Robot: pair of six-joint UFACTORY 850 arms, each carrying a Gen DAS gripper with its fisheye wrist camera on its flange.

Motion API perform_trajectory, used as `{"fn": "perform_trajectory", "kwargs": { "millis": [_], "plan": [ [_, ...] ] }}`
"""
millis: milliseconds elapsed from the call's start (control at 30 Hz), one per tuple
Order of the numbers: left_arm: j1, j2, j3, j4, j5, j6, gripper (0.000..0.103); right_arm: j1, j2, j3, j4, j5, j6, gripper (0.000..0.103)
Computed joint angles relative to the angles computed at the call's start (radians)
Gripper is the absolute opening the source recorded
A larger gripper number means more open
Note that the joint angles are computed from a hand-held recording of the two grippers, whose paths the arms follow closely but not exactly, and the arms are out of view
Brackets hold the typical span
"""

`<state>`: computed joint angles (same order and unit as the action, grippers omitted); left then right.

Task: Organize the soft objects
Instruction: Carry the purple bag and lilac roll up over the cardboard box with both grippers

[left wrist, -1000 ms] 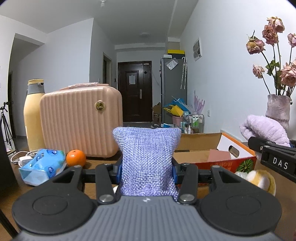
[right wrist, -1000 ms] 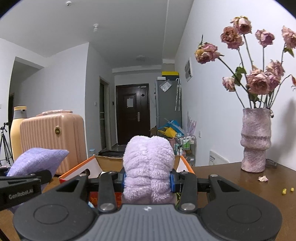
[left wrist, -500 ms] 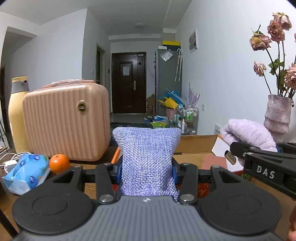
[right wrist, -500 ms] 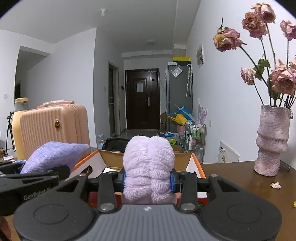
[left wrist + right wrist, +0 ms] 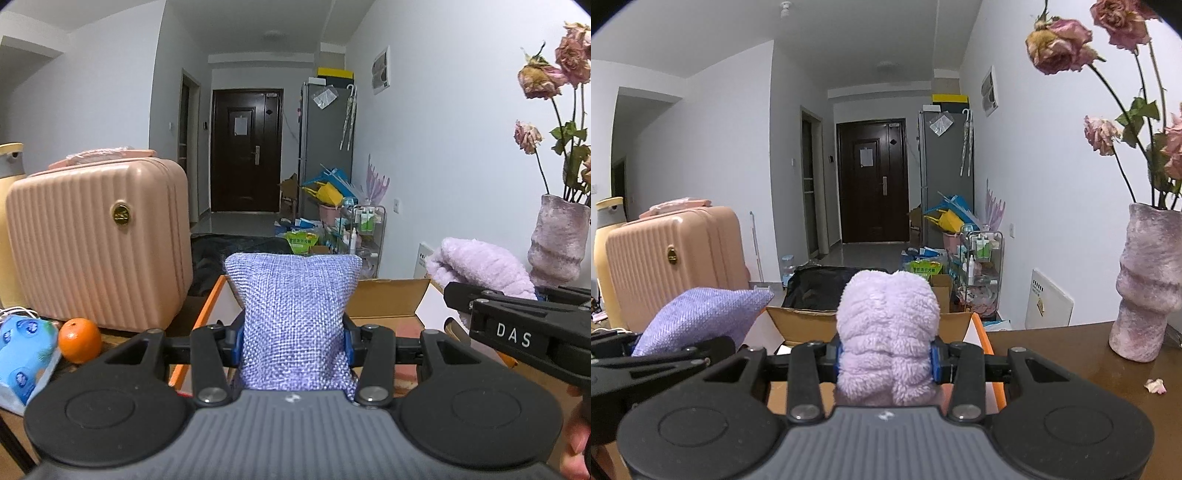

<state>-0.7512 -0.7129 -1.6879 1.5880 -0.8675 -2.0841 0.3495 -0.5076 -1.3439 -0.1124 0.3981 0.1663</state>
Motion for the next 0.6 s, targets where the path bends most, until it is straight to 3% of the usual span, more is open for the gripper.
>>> {"fn": "perform_trajectory", "kwargs": {
  "millis": [233,400,500,600],
  "plan": [
    [0.042,-0.048,-0.096,-0.085,0.045,0.093,0.046,-0.011,-0.08,-0.138,-0.157,-0.104,0.164,0.039],
    [0.07,-0.093,-0.148,-0.129,0.076,0.099,0.046,-0.019,-0.152,-0.233,-0.353,-0.168,0.383,0.039],
    [0.08,-0.127,-0.185,-0.147,0.072,0.101,0.046,-0.026,-0.191,-0.274,-0.568,-0.191,0.61,0.039],
    [0.085,-0.145,-0.201,-0.127,0.06,0.087,0.046,-0.027,-0.213,-0.291,-0.625,-0.193,0.671,0.039]
  ]
}}
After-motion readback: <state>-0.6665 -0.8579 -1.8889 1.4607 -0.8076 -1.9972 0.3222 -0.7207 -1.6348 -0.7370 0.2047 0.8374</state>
